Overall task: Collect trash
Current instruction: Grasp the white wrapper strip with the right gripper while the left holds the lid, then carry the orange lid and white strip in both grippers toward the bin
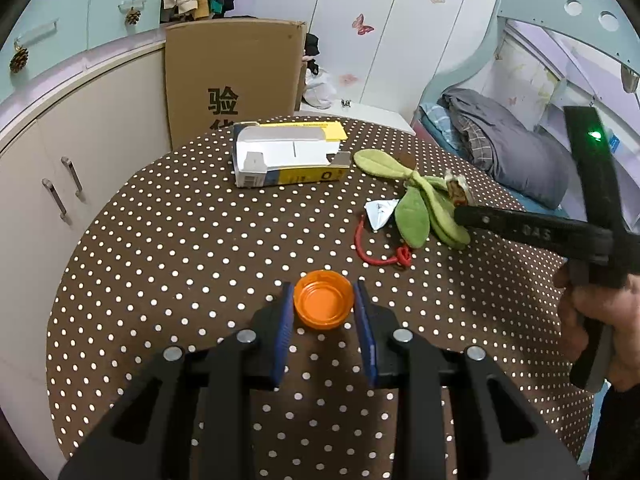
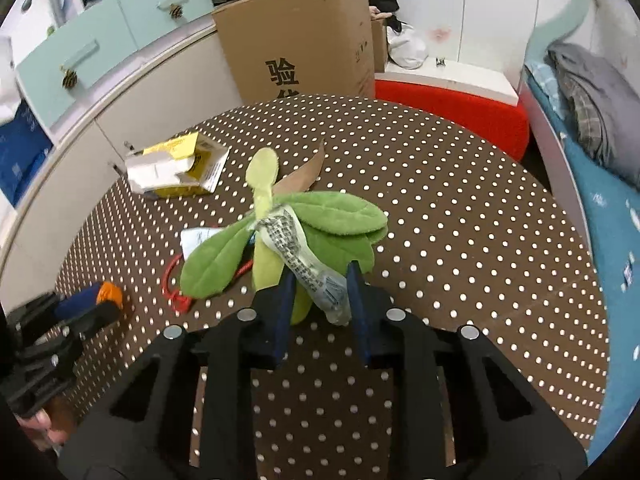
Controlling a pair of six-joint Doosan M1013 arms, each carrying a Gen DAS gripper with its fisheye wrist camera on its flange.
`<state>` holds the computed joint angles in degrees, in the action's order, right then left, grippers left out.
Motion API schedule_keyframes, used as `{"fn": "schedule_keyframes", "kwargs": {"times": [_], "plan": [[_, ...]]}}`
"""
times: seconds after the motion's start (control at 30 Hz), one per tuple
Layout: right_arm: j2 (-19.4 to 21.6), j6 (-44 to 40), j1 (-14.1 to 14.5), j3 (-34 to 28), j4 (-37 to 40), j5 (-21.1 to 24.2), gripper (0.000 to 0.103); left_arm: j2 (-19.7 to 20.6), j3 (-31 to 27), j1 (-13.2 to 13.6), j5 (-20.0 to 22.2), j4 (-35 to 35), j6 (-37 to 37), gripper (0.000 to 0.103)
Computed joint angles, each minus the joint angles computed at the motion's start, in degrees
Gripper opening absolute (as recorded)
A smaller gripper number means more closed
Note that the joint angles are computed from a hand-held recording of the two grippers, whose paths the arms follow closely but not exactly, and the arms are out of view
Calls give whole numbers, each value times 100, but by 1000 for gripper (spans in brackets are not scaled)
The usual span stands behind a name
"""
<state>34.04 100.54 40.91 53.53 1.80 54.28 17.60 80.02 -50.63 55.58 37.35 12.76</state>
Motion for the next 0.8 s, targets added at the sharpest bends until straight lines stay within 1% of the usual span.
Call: {"fn": "schedule_keyframes", "kwargs": {"times": [0.07, 0.17, 0.23, 0.27, 0.3, 0.37, 0.43, 0.63, 0.7, 0.8], "plan": [[8, 29, 33, 5, -211, -28, 28, 9, -12, 23, -39, -57, 18, 29], [62, -1, 42, -42, -254, -77, 28, 35, -54, 10, -27, -38, 61, 29], [52, -18, 45, -24, -241, -129, 23, 50, -77, -3, -11, -18, 74, 29], [-1, -14, 39, 52, -173, -242, 16, 63, -92, -3, -13, -18, 75, 29], [-40, 19, 34, 107, -113, -307, 12, 56, -80, -3, -35, -13, 61, 29], [-152, 61, 20, 266, -20, -403, 11, 45, -64, -10, -44, -3, 48, 28], [-334, 87, -19, 539, 152, -580, 11, 53, -78, -31, -5, 2, 89, 28], [-910, 189, -182, 1322, 624, -1178, 11, 85, -166, -160, -68, -80, 283, 28], [-1079, 223, -232, 1522, 687, -1350, 11, 115, -258, -214, -95, -49, 356, 28], [-1364, 149, -358, 1871, 1013, -1709, 11, 191, -467, -283, -134, 15, 485, 28]]}}
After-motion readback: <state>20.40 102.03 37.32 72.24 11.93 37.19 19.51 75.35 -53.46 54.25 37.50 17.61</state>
